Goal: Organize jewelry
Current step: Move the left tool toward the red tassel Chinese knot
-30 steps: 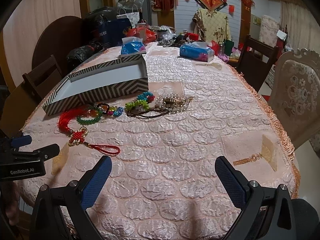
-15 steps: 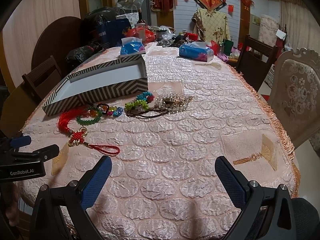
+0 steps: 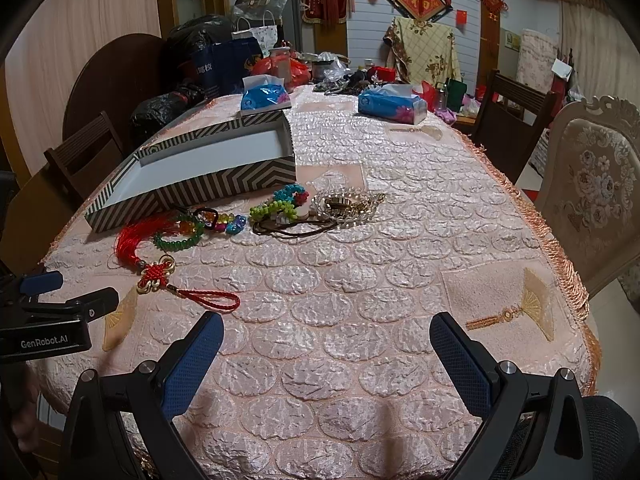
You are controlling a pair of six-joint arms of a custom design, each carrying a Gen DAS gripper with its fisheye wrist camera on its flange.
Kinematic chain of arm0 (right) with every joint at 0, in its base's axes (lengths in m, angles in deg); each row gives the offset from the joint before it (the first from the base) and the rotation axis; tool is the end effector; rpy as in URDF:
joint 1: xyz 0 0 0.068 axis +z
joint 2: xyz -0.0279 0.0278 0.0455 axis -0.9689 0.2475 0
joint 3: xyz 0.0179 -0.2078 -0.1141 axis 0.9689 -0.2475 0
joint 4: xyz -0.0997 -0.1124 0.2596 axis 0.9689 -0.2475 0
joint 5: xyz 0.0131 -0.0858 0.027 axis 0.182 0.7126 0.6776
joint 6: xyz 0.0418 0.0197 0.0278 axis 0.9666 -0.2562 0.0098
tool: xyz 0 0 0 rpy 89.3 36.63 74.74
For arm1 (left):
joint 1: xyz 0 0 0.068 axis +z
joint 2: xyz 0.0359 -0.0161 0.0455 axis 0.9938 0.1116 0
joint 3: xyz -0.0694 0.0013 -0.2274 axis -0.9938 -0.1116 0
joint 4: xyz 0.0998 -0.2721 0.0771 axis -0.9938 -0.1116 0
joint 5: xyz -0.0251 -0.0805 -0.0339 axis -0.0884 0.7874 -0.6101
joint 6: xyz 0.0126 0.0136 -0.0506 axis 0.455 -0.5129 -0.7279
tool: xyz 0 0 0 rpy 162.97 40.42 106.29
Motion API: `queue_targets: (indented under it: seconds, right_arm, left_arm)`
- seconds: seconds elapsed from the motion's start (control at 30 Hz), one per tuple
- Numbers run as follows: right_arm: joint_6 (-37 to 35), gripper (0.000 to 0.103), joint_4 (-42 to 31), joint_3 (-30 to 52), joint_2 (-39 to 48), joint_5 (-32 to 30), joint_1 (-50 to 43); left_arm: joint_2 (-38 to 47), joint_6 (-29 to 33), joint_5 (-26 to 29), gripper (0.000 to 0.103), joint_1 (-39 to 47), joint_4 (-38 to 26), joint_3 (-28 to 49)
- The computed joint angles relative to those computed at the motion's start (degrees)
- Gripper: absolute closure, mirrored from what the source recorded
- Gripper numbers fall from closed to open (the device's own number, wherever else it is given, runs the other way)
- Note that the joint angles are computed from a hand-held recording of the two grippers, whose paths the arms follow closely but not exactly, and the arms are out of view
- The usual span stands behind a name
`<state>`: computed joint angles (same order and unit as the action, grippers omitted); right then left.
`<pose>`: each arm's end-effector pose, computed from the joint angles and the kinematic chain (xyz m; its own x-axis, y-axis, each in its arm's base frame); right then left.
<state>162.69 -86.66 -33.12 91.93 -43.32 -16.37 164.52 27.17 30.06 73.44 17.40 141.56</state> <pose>0.1346 0.1766 0.1774 -0.5827 0.3723 -0.7224 0.4372 0.8929 0.1076 0.3096 -0.0598 0.2036 -0.7119 0.4558 -0.5342 0.4955 0.8651 0.0778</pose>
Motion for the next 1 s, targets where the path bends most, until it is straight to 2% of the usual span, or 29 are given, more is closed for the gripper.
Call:
queue_targets:
  seconds: [0.37, 0.47, 0.5, 0.87, 0.9, 1.0]
  right_arm:
    - [-0.2, 0.0, 0.1, -0.1, -0.2, 0.1, 0.0]
    - [-0.4, 0.0, 0.1, 0.1, -0.1, -0.3, 0.1]
    - [-0.4, 0.0, 0.0, 0.1, -0.1, -0.3, 0.1]
    - [-0.4, 0.0, 0.9, -0.5, -0.5, -0.7, -0.3]
    - [-0.3, 0.0, 0.9, -0.4, -0.4, -0.7, -0.4]
    - [-0.2, 0.0, 1.0, -0.4, -0.3, -0.5, -0.3]
  left_arm:
    - [7.5, 0.7, 2.9, 0.0, 4.1, 0.6, 3.0]
    - [10.0, 0.8, 1.7, 0.0, 4.0, 1.2, 3.7]
    - [10.4, 0.7, 3.2, 0.0, 4.5, 1.2, 3.8]
    - [9.0, 1.8, 4.4, 0.0, 5.0, 0.9, 2.5]
    - [9.2, 2.5, 5.0, 0.0, 5.2, -0.3, 3.0]
    - [7.2, 3.7, 12.1, 0.001, 6.5, -2.2, 2.9]
